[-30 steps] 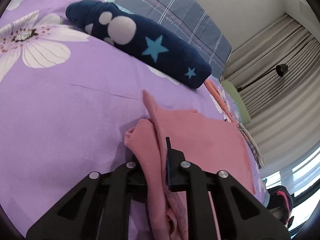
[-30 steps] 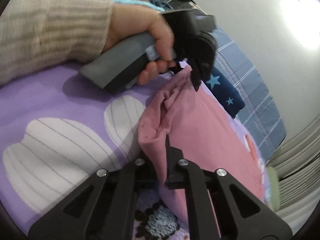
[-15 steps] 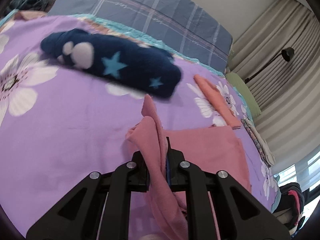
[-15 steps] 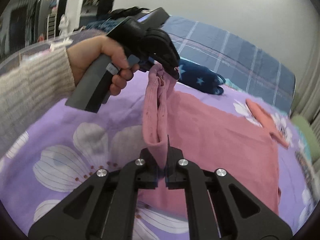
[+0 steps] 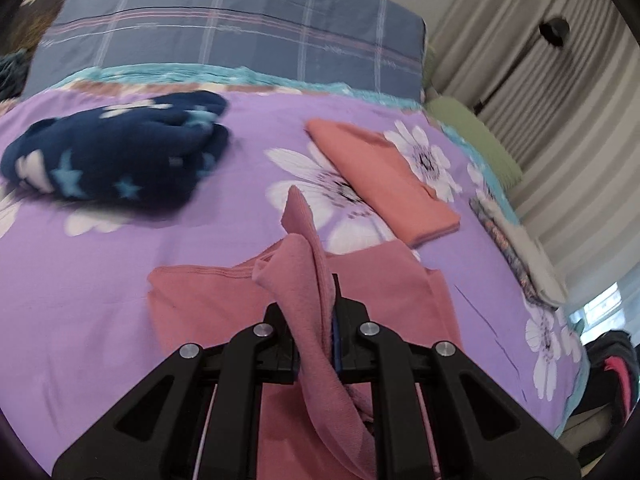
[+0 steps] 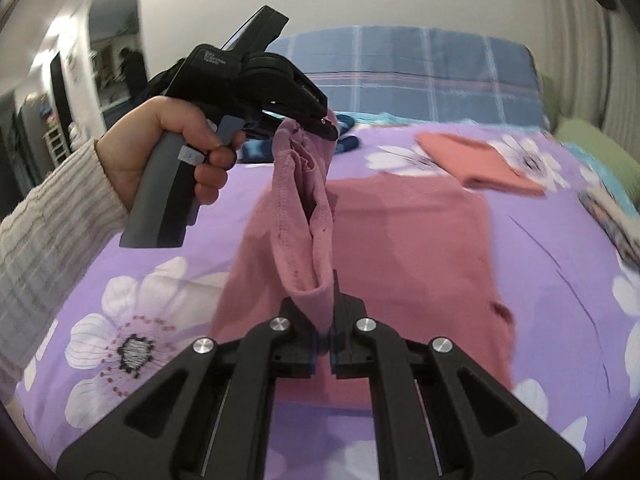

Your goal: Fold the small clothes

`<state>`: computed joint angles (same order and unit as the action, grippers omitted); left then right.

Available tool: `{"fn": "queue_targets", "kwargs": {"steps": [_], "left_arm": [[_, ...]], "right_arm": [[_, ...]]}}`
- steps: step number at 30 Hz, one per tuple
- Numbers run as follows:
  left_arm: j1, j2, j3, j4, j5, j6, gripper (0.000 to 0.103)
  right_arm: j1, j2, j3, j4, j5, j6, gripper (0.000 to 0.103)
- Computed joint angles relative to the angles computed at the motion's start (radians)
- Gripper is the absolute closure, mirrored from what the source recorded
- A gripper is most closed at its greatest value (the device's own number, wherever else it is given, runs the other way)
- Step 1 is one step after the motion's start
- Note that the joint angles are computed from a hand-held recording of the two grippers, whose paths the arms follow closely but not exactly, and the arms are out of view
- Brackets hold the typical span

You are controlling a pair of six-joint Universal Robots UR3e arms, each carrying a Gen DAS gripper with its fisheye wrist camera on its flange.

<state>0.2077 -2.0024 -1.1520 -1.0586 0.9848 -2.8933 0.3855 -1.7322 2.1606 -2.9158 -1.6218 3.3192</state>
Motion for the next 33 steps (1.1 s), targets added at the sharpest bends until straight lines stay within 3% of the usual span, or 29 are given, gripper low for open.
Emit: {"fn": "queue_targets", "kwargs": {"steps": [9, 14, 17, 18, 21, 22, 24, 29, 33], "left_arm": [[-0.251, -0.192, 0.278, -0.058, 0.232, -0.057, 0.092], [-0.357, -0.348, 0.512, -0.14, 0.4, -0.087, 0.09], [-0.386, -0.377, 0.536, -0.104, 0.448, -0.095, 0.066], [-0.39, -0.352, 0.492, -0.048, 0.459, -0.101, 0.058], [-0.362, -0.258, 0.399, -0.001, 0.393, -0.104, 0.054], [-0.348, -0.202, 0.326, 0.047, 0.373, -0.106, 0.047], [-0.306, -0.046, 0.116, 0.161, 0.333, -0.094, 0.044], [-0.143, 0.383, -0.407, 0.247, 0.217, 0.064, 0.03], [0.054, 0.774, -0.826, 0.126, 0.146, 0.292, 0.03]], "right_arm": [[-0.35, -0.243, 0.285, -0.032, 0.266, -0.045, 0.099], [-0.493, -0.26, 0.363, -0.033, 0.411, -0.064, 0.099], [-0.594, -0.286, 0.391, 0.035, 0.53, -0.1, 0.099], [-0.614, -0.294, 0.395, 0.058, 0.554, -0.106, 0.099], [-0.697, -0.32, 0.41, 0.134, 0.647, -0.136, 0.099], [-0.712, -0.326, 0.409, 0.151, 0.666, -0.143, 0.099], [-0.727, -0.34, 0.412, 0.172, 0.69, -0.145, 0.099], [-0.755, -0.344, 0.413, 0.202, 0.728, -0.151, 0.098], [-0.773, -0.348, 0.42, 0.214, 0.75, -0.151, 0.098]]}}
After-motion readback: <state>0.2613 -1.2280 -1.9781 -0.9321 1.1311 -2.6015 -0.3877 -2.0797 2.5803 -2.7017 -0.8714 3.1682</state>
